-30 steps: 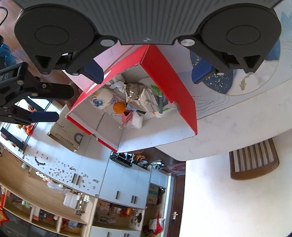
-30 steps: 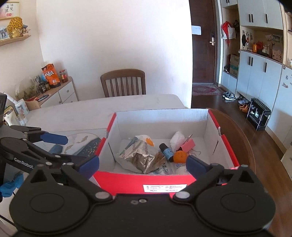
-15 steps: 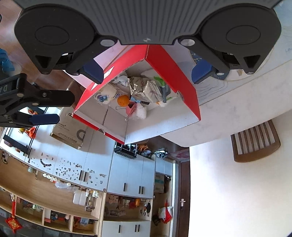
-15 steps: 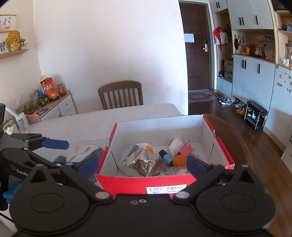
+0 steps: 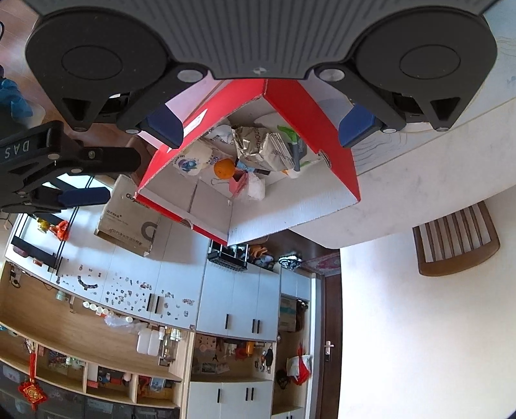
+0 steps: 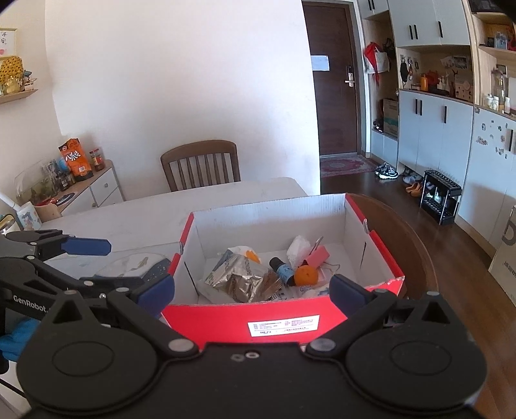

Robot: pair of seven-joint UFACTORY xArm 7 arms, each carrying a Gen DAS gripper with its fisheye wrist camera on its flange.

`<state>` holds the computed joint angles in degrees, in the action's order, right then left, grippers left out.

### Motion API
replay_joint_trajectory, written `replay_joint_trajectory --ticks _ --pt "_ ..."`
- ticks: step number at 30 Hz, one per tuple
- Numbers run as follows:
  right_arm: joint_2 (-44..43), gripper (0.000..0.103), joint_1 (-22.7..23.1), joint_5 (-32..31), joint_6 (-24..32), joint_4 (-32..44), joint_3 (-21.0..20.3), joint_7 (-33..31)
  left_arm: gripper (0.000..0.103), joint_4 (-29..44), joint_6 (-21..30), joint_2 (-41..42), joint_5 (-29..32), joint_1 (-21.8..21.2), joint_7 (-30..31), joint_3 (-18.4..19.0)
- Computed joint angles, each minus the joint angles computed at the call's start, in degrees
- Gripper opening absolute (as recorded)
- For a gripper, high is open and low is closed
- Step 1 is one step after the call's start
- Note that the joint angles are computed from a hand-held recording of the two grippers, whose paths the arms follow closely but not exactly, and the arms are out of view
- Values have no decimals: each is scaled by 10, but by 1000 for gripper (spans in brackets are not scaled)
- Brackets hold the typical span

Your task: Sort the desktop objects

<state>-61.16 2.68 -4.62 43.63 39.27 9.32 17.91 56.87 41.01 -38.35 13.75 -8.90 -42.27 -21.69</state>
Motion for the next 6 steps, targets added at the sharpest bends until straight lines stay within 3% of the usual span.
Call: replay_joint_trajectory --ticks 6 --pt "4 102 2 0 6 3 3 3 103 -10 -12 -12 0 -7 12 5"
